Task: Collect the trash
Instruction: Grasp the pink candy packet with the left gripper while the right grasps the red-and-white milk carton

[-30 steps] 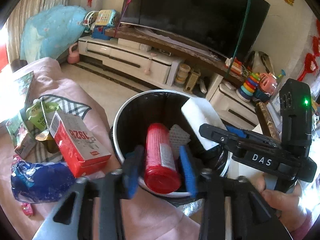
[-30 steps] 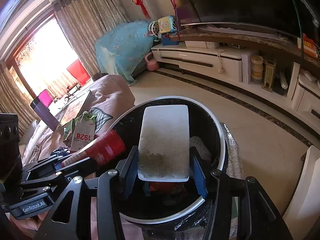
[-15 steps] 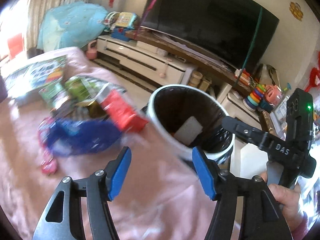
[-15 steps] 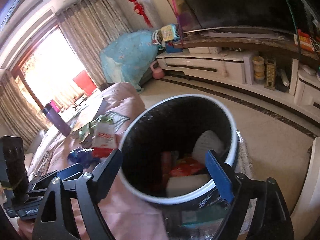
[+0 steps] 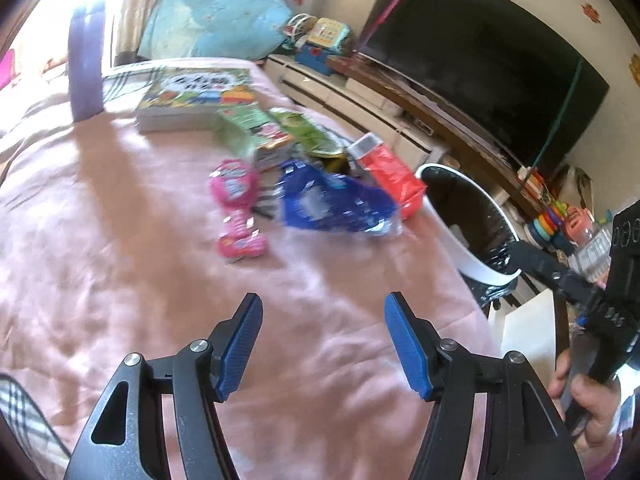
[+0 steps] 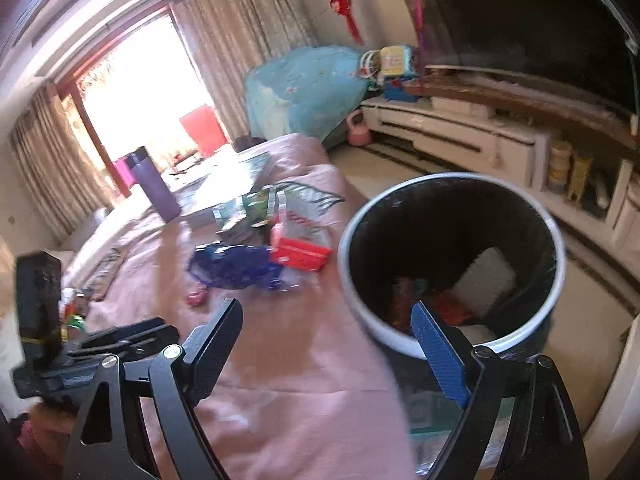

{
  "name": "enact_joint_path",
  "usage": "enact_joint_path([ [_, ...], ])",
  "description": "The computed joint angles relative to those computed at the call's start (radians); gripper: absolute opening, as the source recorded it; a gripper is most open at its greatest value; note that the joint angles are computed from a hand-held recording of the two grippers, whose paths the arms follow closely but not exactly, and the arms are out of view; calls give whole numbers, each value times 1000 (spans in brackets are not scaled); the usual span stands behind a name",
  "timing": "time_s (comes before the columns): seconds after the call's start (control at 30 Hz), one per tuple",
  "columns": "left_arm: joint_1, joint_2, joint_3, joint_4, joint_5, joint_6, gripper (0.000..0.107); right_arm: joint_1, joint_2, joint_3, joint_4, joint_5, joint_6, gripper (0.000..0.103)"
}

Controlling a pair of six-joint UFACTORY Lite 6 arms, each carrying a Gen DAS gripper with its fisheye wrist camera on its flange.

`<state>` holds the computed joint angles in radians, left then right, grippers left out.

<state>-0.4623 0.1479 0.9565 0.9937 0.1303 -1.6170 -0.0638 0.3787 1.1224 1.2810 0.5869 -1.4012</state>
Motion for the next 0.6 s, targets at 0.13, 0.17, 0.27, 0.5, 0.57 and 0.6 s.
enact_joint_path([
  [0.13, 15, -62, -68, 27, -1, -41, 63, 31, -14, -14, -36, 61, 88, 88],
  [0.17, 21, -69, -77, 18, -6, -31, 63, 40, -22, -22, -42, 66, 97, 88],
  [0.27, 38, -94, -104, -41, -11, 26, 63, 65, -22, -25, -55, 83, 132, 88],
  [0.5, 95, -50, -58, -149, -18, 181, 63, 118, 35, 50, -82, 44, 172, 89],
  [0.57, 113, -2, -10, -175, -10, 228, 63, 133, 76, 102, -97, 38, 189, 89],
  [0.6, 124, 22, 16, -213, -6, 276, 63, 142, 104, 139, -107, 33, 199, 89],
])
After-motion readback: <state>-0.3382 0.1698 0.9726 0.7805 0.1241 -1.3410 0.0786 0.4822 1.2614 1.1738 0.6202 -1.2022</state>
